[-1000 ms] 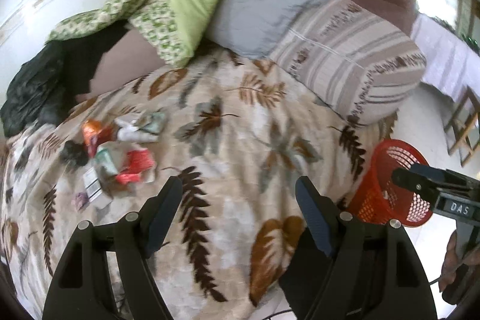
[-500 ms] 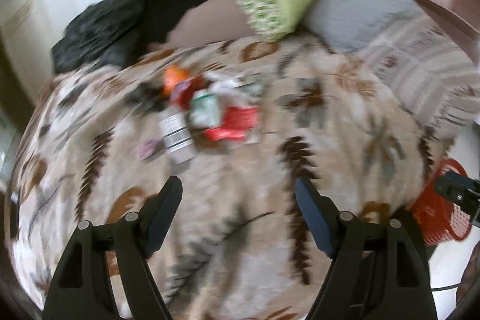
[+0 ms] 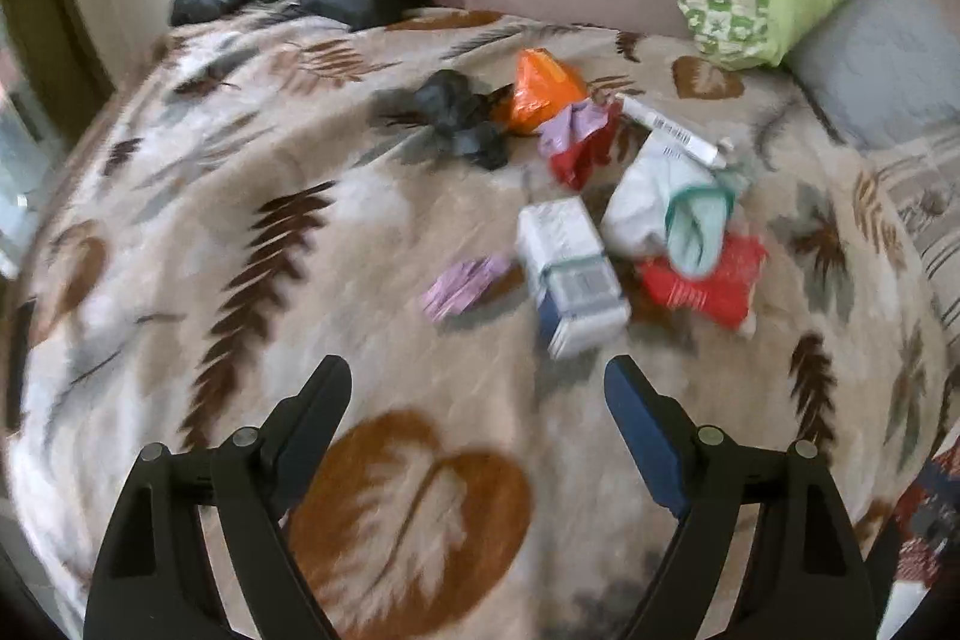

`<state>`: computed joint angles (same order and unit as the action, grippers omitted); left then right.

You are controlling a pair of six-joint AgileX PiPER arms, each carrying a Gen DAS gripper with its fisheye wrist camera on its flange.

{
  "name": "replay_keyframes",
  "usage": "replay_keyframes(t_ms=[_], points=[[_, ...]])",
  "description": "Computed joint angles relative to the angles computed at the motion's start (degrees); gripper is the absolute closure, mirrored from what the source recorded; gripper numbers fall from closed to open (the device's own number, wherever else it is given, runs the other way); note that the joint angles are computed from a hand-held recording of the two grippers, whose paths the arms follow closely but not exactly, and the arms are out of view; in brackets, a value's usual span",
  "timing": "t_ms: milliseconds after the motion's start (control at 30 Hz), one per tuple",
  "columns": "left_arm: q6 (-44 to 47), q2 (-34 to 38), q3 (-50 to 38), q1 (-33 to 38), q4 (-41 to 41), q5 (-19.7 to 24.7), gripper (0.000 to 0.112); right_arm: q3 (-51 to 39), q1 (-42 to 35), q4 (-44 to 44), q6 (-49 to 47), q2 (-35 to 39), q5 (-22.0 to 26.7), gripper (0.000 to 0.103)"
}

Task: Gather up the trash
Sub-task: 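Return to the bed and grasp the white barcode box with the left tool, then grasp the white cloth with green trim with the right tool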

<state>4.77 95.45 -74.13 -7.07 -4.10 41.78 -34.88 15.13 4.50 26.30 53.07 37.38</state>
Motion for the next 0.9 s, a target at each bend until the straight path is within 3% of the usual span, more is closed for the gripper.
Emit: replay_keyframes(t_ms=[133, 267, 333, 367, 433, 500, 700, 900], points=[[-0.72, 7.47, -7.43, -1.25, -1.59, 0.77, 0.027, 1.18, -5.02, 6.24, -7.04, 1.48, -0.42, 0.025], [-0.43, 14.95, -14.41, -1.98, -2.64, 2.54, 0.025, 0.81, -5.77, 7.18, -8.75, 3.67, -1.0, 0.025], [-4.02, 16.26, -15.08, -3.13, 1.12, 2.25, 0.025, 0.21, -5.13, 6.64, -8.66, 5.23, -1.59, 0.025], [-5.73, 16.47, -15.05, -3.92, 3.89, 2.14, 0.029, -0.33, -4.88, 6.82, -9.1, 6.48, -1.98, 0.025], [-5.82, 14.73, -12.52, -4.06, 5.16, 0.11, 0.06, -1.04, -4.46, 7.29, -10.0, 8.43, -2.89, 0.025], [-0.51, 13.24, -11.63, -2.51, -0.31, 1.03, 0.076, -2.68, -3.46, 7.58, -10.99, 11.52, -4.06, 0.025], [7.11, 10.81, -7.95, 2.56, -9.21, 1.14, 0.076, -10.18, 1.28, 7.39, -12.81, 22.03, -7.5, 0.025], [8.85, 7.49, -5.61, 5.83, -13.24, 1.25, 0.076, -24.23, 4.96, 2.88, -12.92, 34.15, -10.47, 0.025]])
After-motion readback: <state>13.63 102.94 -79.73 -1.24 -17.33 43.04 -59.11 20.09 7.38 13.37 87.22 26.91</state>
